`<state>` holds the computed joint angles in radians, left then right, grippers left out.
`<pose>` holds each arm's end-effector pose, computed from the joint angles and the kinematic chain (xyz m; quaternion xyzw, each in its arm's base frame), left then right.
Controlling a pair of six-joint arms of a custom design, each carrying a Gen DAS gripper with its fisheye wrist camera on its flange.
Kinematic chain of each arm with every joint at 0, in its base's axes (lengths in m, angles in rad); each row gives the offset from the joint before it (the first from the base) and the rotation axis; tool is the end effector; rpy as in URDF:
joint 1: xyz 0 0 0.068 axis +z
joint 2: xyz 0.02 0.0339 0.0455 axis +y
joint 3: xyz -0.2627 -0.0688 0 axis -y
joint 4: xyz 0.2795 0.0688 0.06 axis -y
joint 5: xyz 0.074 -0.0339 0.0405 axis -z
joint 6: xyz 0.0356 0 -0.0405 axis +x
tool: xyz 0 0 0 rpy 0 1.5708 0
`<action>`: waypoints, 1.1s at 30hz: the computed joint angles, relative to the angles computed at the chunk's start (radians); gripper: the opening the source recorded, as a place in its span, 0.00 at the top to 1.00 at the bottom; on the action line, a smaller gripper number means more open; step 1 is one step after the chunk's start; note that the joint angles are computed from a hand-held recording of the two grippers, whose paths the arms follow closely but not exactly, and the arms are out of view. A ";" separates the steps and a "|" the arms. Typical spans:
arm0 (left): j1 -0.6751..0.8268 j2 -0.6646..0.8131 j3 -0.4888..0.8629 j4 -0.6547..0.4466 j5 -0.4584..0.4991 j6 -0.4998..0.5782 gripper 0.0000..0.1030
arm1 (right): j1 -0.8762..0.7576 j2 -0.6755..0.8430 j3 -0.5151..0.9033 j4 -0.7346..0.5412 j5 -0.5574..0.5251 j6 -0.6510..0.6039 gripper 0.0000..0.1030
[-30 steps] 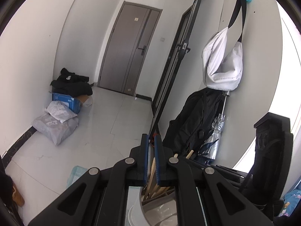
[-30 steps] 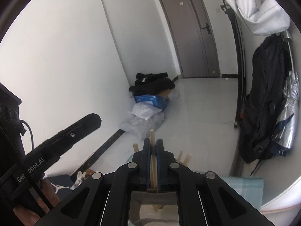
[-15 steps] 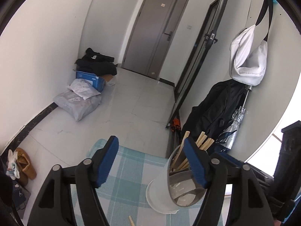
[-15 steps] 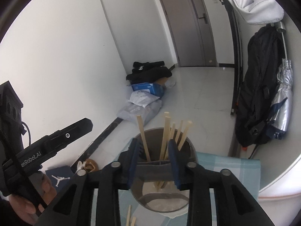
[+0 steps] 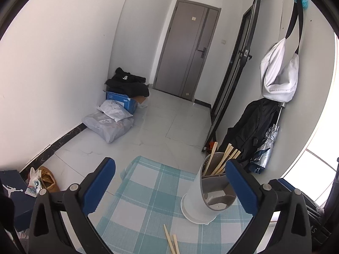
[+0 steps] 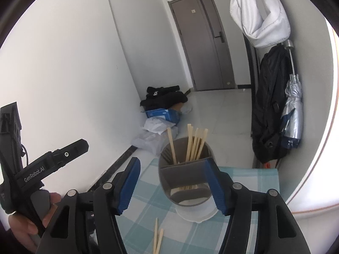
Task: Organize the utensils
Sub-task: 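Withdraw both open tools from the holder back over the last chopsticks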
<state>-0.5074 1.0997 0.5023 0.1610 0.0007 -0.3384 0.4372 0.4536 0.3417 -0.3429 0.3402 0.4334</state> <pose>0.2315 -0.1288 0.1936 0.0714 0.8404 -0.2208 0.4898 0.1545 0.0591 0.2098 0.0880 0.8362 0.0898 0.5337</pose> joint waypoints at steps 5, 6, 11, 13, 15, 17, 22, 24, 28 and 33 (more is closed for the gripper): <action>-0.018 -0.117 -0.076 -0.024 -0.034 0.019 0.01 | 0.250 -0.125 -0.023 -0.098 0.252 0.081 0.28; -0.029 -0.134 -0.088 -0.027 -0.066 0.026 0.01 | 0.290 -0.126 -0.023 -0.108 0.292 0.097 0.27; -0.052 -0.191 -0.152 -0.045 -0.094 0.041 0.01 | 0.489 -0.112 -0.046 -0.173 0.470 0.208 0.22; -0.053 -0.200 -0.170 -0.050 -0.094 0.030 0.01 | 0.521 -0.113 -0.065 -0.190 0.491 0.244 0.21; -0.049 -0.209 -0.195 -0.042 -0.076 0.022 0.01 | 0.550 -0.104 -0.082 -0.209 0.499 0.295 0.20; -0.051 -0.216 -0.217 -0.037 -0.085 0.015 0.01 | 0.594 -0.080 -0.094 -0.232 0.519 0.361 0.20; -0.065 -0.175 -0.251 -0.012 -0.108 -0.001 0.01 | 0.633 -0.003 -0.125 -0.242 0.508 0.449 0.19; -0.060 -0.144 -0.255 -0.006 -0.102 -0.005 0.01 | 0.621 0.027 -0.141 -0.229 0.476 0.463 0.19; -0.022 -0.051 -0.271 0.056 -0.029 -0.002 0.01 | 0.549 0.071 -0.183 -0.165 0.347 0.449 0.19; 0.037 0.103 -0.244 0.083 0.059 -0.032 0.01 | 0.461 0.162 -0.222 -0.065 0.225 0.430 0.19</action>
